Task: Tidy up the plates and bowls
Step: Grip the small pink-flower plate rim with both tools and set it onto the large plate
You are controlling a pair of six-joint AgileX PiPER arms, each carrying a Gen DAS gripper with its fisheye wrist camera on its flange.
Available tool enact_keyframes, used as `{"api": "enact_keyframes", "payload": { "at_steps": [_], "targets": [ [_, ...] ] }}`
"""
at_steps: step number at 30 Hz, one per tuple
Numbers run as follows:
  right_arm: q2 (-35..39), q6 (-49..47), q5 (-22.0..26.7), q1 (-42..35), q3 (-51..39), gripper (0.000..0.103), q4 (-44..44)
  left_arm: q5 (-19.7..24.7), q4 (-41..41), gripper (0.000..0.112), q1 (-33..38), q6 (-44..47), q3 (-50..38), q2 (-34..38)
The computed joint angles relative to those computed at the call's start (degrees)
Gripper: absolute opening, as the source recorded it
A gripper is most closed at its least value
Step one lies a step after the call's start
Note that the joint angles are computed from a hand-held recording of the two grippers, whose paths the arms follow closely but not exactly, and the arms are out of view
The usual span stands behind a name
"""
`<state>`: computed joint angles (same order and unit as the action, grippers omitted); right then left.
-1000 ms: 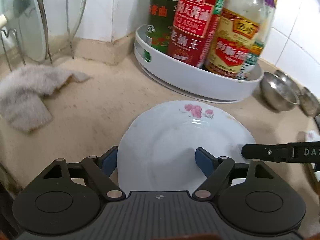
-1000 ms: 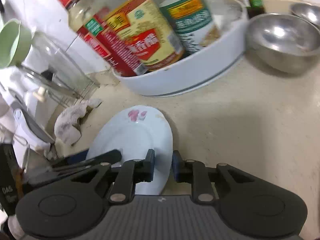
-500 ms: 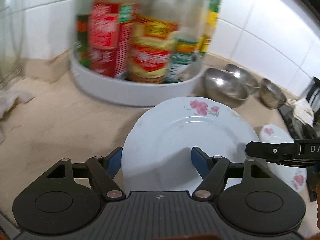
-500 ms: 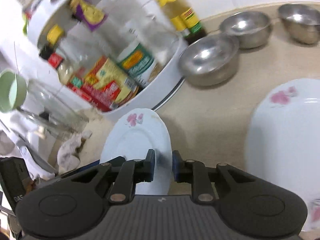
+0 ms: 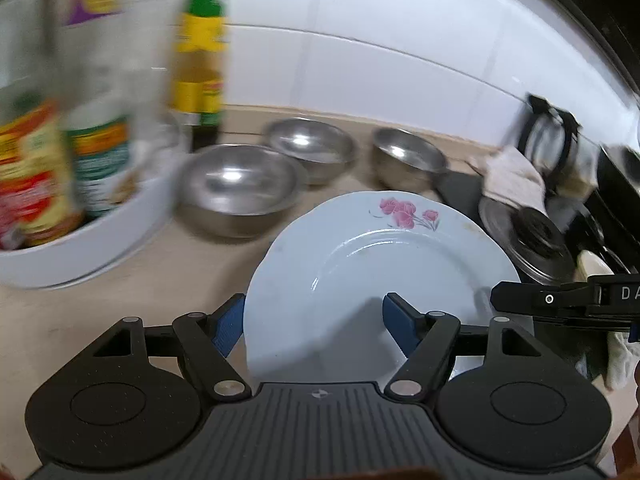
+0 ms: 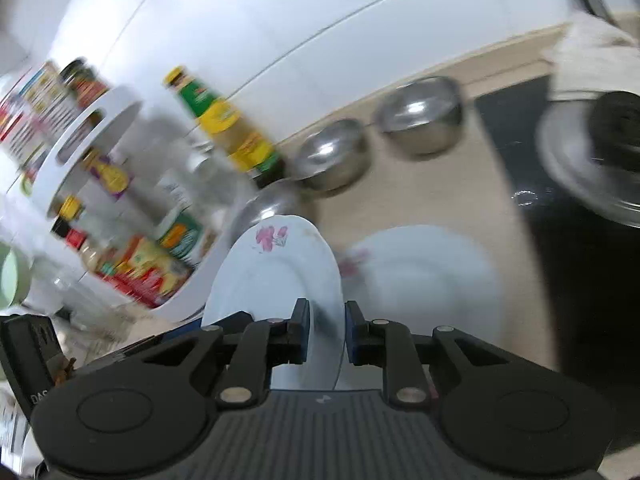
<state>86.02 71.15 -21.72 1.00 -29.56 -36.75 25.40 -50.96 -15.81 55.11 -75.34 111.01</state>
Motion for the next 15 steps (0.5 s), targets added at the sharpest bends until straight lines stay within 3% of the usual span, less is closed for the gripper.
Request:
{"api": "enact_keyframes", "payload": {
  "at_steps": [6,15],
  "targets": [
    [-1.2,3.5,-3.1,-9.0,4.6,0.020,-6.0,-0.7,4.0,0.078,-5.5,-4.4,-2.8,3.6],
    [4.4,4.4,-7.7,-16.4,4.8,0.020,-12.1,-3.0,9.8,0.077,-8.4,-10.0,-3.8,5.7]
  ]
}}
